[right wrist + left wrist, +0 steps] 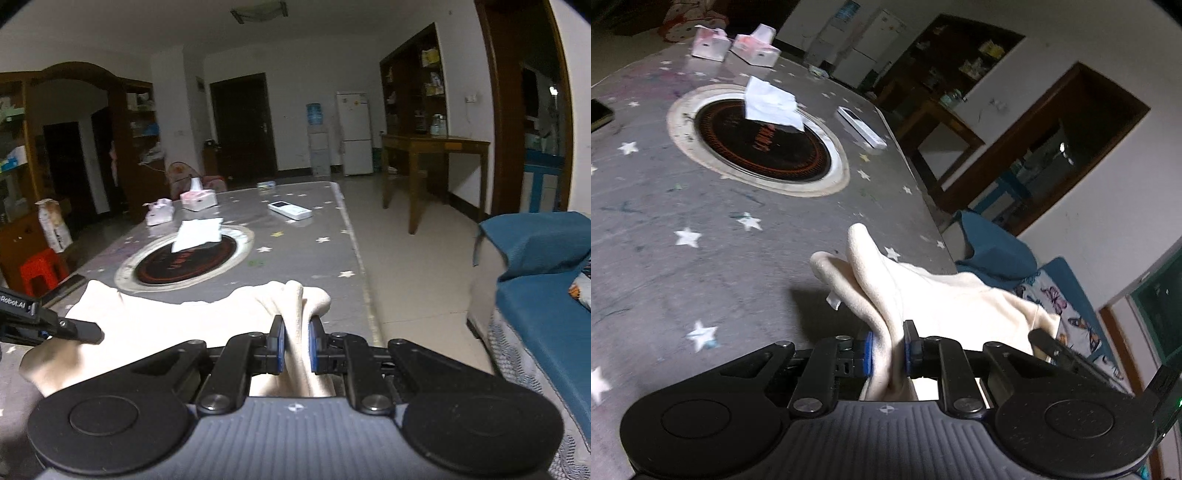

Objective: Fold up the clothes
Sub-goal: 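Lift the side edge with both grippers and fold it over the rest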

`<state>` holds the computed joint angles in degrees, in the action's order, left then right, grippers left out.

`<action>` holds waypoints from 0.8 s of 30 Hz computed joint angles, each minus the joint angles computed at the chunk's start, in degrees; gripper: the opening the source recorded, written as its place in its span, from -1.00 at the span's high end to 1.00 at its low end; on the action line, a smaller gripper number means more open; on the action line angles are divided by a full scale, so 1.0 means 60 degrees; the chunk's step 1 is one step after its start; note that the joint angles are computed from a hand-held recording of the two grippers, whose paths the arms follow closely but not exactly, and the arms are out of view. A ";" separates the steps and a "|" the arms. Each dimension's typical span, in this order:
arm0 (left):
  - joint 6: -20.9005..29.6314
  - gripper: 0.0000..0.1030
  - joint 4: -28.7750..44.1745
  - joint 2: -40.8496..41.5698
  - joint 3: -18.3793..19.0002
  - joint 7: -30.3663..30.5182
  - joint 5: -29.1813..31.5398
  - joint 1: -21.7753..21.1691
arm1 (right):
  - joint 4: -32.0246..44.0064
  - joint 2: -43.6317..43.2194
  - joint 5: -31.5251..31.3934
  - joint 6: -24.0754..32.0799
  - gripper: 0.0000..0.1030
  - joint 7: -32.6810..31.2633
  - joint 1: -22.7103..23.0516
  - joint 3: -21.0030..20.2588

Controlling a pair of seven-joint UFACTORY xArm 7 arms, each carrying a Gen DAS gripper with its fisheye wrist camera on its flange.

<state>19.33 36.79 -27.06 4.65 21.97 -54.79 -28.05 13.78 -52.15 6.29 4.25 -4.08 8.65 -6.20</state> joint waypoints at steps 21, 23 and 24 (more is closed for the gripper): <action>-0.0789 0.59 -0.0100 0.0540 -0.0200 -0.1743 0.2542 0.0435 | 0.0186 0.1805 -0.0472 -0.0699 0.68 0.0408 -0.0798 0.0320; -0.0843 0.59 0.0010 0.0565 0.0010 -0.1459 0.2321 0.0086 | 0.0348 0.1949 -0.0361 -0.0599 0.68 0.0238 -0.0098 -0.0082; -0.0840 0.59 0.0099 0.0638 0.0080 -0.1306 0.2193 -0.0090 | 0.0443 0.2069 -0.0289 -0.0575 0.68 0.0159 0.0206 -0.0231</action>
<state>14.29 37.39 -23.23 5.13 14.14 -41.64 -28.59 16.44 -39.73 4.55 0.80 -3.13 9.89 -7.59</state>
